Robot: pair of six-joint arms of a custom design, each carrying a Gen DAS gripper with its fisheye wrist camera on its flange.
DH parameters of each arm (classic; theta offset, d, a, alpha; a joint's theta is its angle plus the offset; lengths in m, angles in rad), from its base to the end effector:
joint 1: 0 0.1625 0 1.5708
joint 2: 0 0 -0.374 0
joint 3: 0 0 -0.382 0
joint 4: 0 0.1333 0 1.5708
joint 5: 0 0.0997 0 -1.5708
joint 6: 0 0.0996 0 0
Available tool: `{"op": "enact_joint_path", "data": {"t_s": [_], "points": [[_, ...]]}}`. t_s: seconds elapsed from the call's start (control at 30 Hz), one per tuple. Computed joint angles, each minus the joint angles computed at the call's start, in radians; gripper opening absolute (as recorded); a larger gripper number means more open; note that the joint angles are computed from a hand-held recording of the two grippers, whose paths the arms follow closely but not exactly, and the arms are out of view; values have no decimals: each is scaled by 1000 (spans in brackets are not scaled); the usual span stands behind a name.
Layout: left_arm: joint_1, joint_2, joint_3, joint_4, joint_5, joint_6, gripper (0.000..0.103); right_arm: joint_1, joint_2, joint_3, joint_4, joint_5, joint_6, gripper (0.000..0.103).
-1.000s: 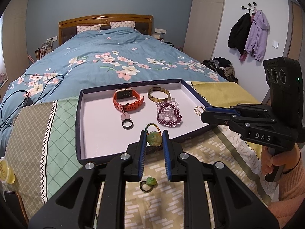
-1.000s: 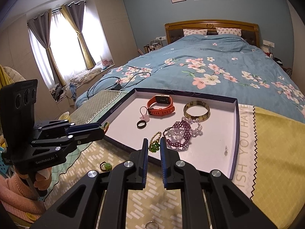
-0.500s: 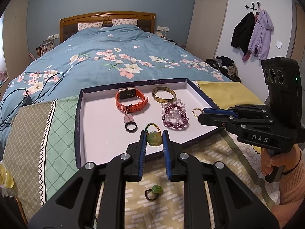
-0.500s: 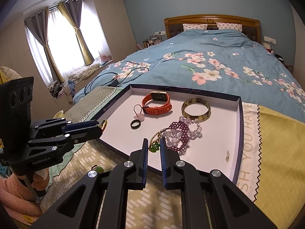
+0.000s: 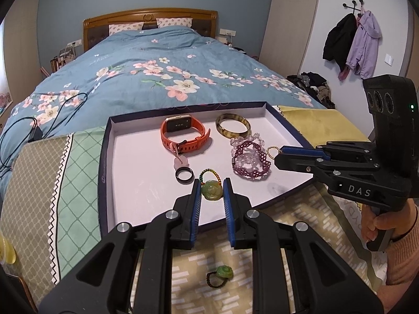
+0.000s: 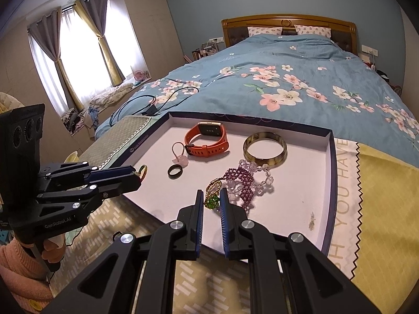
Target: Organize jewelry
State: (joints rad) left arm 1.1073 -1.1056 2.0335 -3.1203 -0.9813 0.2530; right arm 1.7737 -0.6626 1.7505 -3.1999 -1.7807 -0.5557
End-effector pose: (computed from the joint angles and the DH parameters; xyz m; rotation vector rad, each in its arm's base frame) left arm -0.0664 -0.5549 0.1818 0.6451 2.4149 -0.8740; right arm 0.2327 -0.5727 0.0221 0.9468 -2.5930 0.7026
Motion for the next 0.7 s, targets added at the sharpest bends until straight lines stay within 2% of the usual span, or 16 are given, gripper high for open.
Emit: {"op": "enact_joint_path", "data": {"t_s": [0.7], "points": [[38,87,-96,93,10,-36,17,-12,54,-75,59,-49,25,11]]}}
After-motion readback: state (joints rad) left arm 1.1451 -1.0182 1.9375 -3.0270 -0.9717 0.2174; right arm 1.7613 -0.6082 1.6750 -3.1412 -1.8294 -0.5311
